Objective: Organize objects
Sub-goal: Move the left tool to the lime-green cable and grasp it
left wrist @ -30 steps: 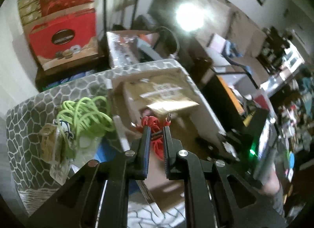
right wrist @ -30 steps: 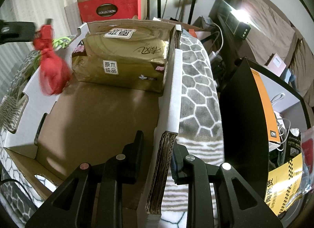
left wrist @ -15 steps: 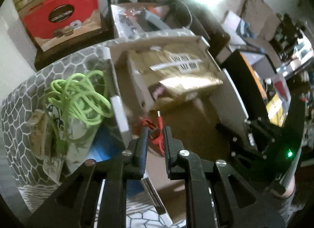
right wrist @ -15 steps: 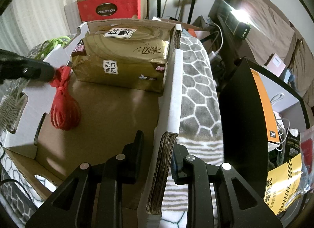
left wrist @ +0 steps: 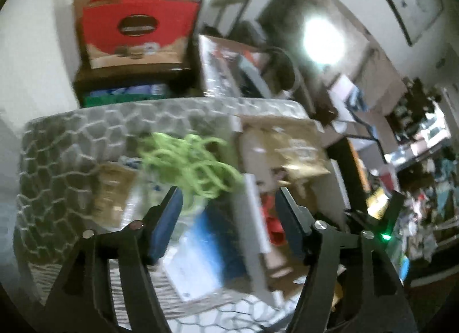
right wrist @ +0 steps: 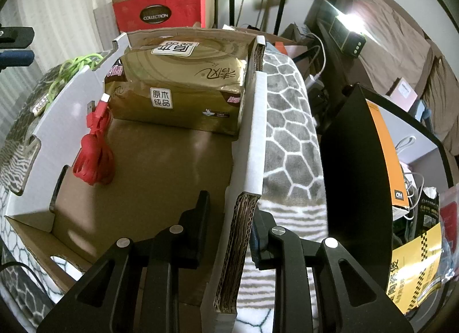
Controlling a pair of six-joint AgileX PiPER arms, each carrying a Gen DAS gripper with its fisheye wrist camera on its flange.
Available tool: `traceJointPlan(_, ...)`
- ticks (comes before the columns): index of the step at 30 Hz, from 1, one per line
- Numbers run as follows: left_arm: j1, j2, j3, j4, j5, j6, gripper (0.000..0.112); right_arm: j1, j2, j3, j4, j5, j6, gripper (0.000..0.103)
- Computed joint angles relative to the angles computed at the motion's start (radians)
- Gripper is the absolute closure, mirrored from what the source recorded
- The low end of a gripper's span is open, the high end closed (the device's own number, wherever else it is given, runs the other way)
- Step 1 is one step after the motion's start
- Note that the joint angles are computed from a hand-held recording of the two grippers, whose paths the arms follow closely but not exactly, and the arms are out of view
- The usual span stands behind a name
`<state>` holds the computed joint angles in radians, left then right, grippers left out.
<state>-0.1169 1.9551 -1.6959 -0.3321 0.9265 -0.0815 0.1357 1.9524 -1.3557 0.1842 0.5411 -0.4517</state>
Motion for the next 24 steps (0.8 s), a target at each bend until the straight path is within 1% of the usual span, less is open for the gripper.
traceJointPlan(5,0.027,0.051,-0.001,0.073,-0.007,-0.026,0.048,0.000,0.000,0.000,-0.001,0.000,0.001,0.078)
traceJointPlan(8,0.027,0.077,0.003,0.099,-0.030,-0.054,0.048,0.000,0.000,0.000,-0.002,-0.001,0.001,0.078)
traceJointPlan(12,0.026,0.150,-0.063,0.104,-0.033,-0.105,0.048,0.002,0.001,-0.001,-0.006,0.000,0.005,0.078)
traceJointPlan(14,0.020,0.188,-0.115,0.112,-0.014,-0.126,0.048,0.002,-0.001,0.000,-0.009,0.001,0.005,0.078)
traceJointPlan(16,0.009,0.245,-0.199,0.127,0.031,-0.154,0.048,0.002,-0.001,0.001,-0.010,0.000,0.006,0.078)
traceJointPlan(20,-0.002,0.333,-0.328,0.148,0.094,-0.202,0.048,0.002,-0.001,0.000,-0.009,0.001,0.006,0.078)
traceJointPlan(22,0.003,0.354,-0.349,0.140,0.103,-0.213,0.051,0.004,-0.001,0.000,-0.010,0.001,0.010,0.078)
traceJointPlan(24,0.001,0.370,-0.364,0.154,0.108,-0.224,0.064,0.004,-0.002,0.002,-0.012,-0.001,0.010,0.078)
